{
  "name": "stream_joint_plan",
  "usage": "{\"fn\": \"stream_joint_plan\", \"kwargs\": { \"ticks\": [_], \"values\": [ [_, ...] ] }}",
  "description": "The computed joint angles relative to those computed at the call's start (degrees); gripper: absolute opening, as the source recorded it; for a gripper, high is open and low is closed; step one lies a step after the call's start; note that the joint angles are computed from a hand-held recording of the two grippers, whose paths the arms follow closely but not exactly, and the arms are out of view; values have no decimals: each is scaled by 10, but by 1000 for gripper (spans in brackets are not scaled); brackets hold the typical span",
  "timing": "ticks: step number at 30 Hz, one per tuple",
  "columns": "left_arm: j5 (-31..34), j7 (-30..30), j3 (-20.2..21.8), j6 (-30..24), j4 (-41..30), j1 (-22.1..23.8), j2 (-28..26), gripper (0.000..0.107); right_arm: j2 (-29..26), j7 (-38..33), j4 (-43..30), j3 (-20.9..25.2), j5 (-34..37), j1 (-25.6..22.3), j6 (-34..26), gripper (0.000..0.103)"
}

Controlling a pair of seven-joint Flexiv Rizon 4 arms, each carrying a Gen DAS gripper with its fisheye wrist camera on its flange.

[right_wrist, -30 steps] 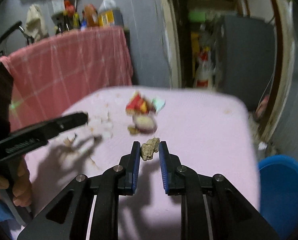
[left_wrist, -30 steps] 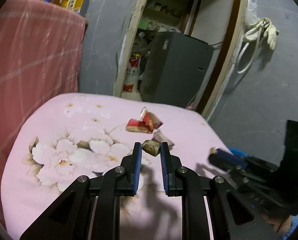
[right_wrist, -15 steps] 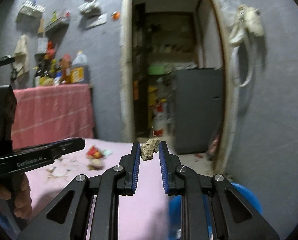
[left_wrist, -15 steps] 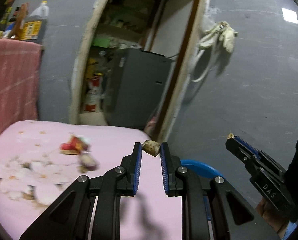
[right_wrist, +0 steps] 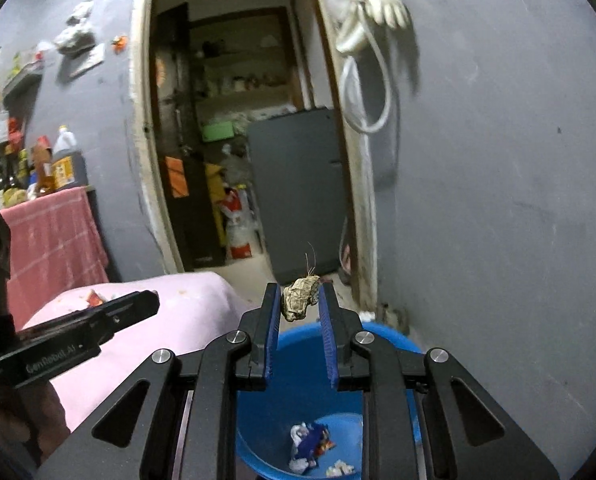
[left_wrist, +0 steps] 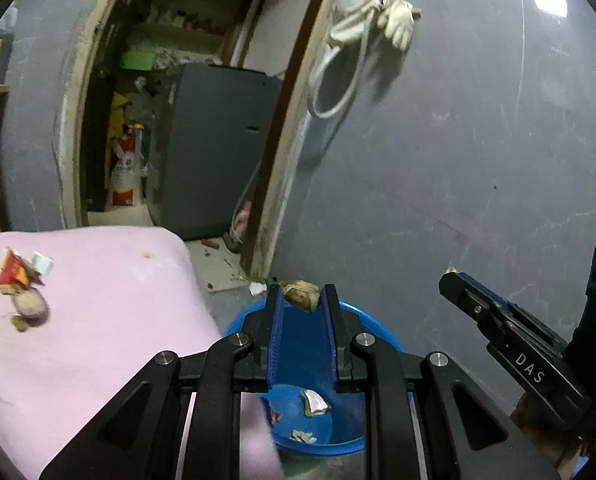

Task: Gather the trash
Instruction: 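Carry both scraps over the blue bucket and open both tools to drop them, then move both open tools back over the remaining trash on the table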

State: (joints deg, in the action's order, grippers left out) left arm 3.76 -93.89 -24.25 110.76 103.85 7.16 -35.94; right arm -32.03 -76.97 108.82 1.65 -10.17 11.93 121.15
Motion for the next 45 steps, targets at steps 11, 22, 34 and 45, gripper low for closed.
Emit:
{"fn": "stream_joint_plan", "kwargs": {
  "ticks": [11,22,34,45],
  "values": [
    [-57,41,8,-71,-50,-35,-48,16,-14,51,-15,27,-49,-45,-62,18],
    [-108,69,-29,-101,-30,1,-46,38,-16,60,-20,21,-51,-39,-79,38],
    [-118,-21,118,52,45,-65,28,96,-24,38,-18,10,-8,-3,55,85],
    [-255,55,271,164,115,-185,62,101,-41,-7,-25,14,7,36,161,103]
  ]
}}
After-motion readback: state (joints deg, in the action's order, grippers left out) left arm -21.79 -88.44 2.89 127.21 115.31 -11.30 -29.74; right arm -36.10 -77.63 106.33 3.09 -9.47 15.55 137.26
